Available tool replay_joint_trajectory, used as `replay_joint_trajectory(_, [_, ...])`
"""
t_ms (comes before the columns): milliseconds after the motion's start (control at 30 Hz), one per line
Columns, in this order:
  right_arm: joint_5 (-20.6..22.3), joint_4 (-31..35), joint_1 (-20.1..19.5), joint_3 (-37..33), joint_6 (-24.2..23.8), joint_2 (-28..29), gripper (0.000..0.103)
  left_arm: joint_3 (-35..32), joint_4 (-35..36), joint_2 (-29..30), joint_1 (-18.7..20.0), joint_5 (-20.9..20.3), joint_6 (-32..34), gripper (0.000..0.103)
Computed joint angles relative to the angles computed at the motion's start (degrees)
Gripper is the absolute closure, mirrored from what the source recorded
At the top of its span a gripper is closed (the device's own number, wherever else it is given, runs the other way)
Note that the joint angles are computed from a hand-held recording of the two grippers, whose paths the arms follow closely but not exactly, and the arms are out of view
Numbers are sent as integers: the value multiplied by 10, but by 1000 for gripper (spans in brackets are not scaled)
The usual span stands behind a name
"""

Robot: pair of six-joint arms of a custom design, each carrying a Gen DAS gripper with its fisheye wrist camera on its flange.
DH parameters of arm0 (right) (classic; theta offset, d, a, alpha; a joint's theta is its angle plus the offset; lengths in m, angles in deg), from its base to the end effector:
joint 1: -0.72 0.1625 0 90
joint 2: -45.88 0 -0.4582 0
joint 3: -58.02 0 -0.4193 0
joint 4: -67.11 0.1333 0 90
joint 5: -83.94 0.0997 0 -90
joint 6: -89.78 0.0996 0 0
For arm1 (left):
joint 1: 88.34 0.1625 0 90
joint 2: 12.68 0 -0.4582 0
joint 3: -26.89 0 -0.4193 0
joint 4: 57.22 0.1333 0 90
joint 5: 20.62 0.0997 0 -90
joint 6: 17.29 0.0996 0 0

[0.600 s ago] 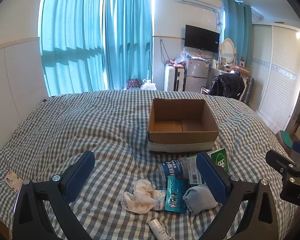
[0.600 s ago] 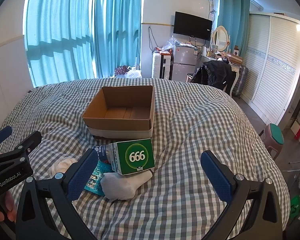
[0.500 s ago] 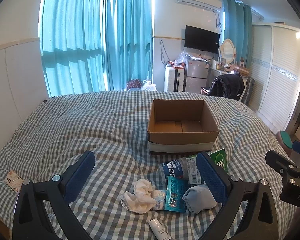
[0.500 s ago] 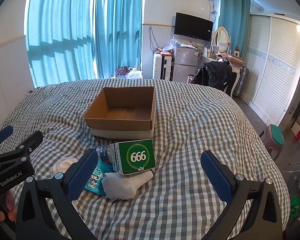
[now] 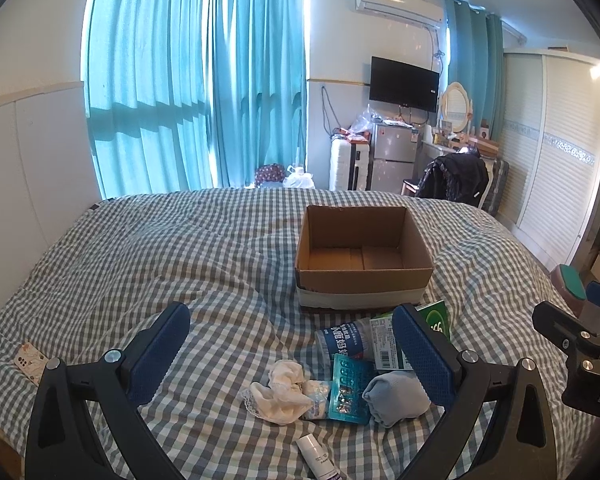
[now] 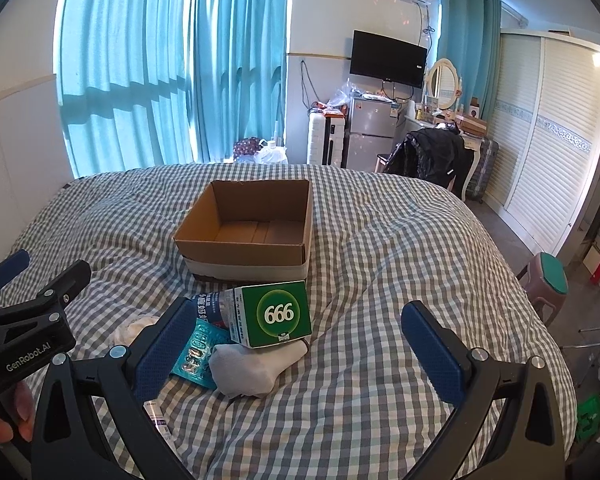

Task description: Organize objects

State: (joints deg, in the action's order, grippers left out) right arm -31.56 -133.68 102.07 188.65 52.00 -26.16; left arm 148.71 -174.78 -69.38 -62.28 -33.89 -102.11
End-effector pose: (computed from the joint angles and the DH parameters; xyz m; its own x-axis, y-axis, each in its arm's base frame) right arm 0.1855 -0.4645 0.2642 -0.6784 -0.2449 0.6926 -0.6785 0.5705 -0.4629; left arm -0.3418 -0.4234 0.0862 -0.6702 -0.3047 -0.6768 0.4947 0.4964 -0.7134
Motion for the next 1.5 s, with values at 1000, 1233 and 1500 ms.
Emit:
replay_joint_trajectory(1000, [24,83,-18,-43,5,26,0,-15,13,12,49,-34,2,1])
replay_joint_trajectory(1233, [12,130,-39,-85,10,74,0,-12,-64,37,92,-74,71,6])
replay_joint_trajectory(1500, [3,189,-56,-149,4,140,0,-34,-73,76,141,-111,101,19])
